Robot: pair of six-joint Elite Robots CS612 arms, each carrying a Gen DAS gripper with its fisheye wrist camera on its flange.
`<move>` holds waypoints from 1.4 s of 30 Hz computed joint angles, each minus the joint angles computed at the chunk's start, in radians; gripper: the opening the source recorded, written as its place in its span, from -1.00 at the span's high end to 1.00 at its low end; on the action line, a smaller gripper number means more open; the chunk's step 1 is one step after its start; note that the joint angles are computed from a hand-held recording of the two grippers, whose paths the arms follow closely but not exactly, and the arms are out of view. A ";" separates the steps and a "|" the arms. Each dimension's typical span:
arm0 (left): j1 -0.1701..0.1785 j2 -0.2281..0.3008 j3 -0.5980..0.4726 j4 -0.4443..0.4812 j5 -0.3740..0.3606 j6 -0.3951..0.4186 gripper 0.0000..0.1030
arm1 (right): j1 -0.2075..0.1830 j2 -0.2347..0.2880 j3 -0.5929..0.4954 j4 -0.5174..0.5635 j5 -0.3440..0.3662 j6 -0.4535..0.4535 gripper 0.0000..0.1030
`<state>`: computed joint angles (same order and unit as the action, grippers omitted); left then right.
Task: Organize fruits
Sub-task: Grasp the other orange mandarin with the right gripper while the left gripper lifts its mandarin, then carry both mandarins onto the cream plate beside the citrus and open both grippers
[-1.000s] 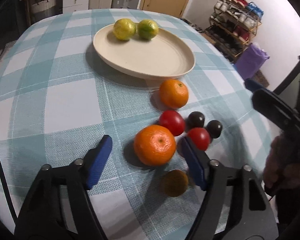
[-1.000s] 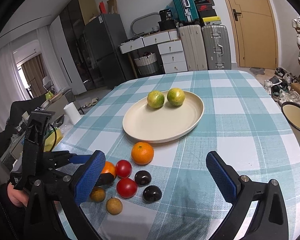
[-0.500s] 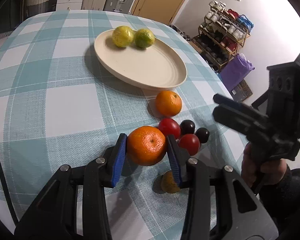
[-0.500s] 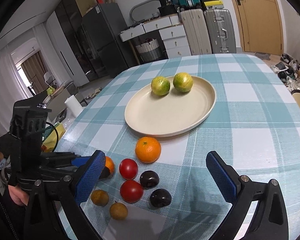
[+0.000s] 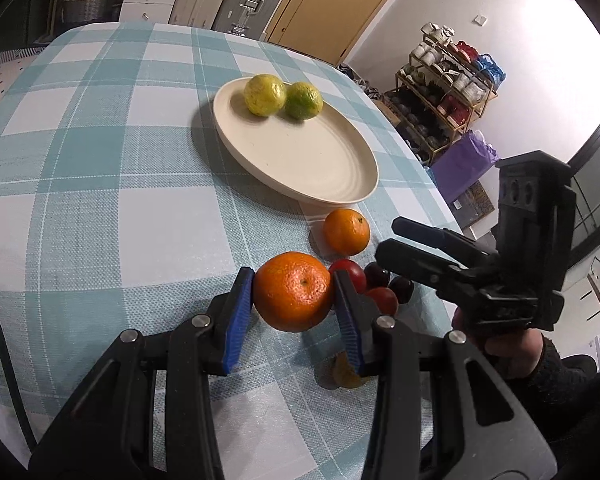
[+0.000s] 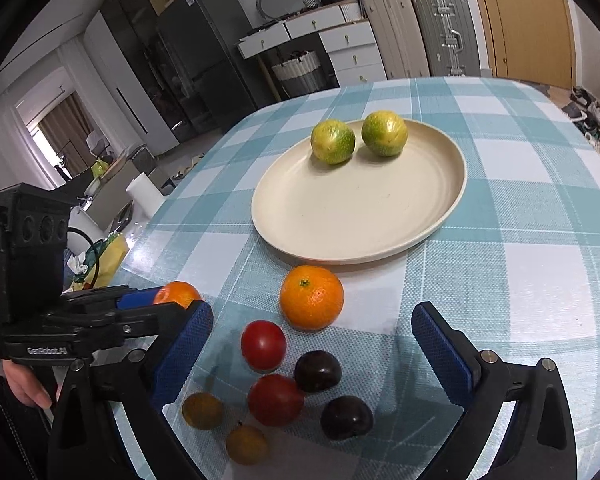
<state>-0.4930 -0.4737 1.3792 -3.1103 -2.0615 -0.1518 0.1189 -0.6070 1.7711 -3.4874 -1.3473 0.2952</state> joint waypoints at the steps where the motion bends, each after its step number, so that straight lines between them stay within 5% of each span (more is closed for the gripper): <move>1: 0.001 0.001 -0.002 0.001 -0.002 -0.002 0.28 | 0.000 0.001 -0.003 0.005 -0.001 0.003 -0.97; 15: 0.017 0.026 -0.041 0.028 -0.055 -0.041 0.28 | 0.000 0.019 -0.048 0.067 0.038 0.019 -0.47; 23: 0.017 0.031 -0.057 0.031 -0.050 -0.057 0.28 | -0.005 0.030 -0.063 0.089 0.073 0.013 0.23; 42: -0.011 0.059 -0.209 0.079 -0.009 -0.087 0.28 | -0.051 0.008 -0.009 -0.181 0.138 0.056 0.25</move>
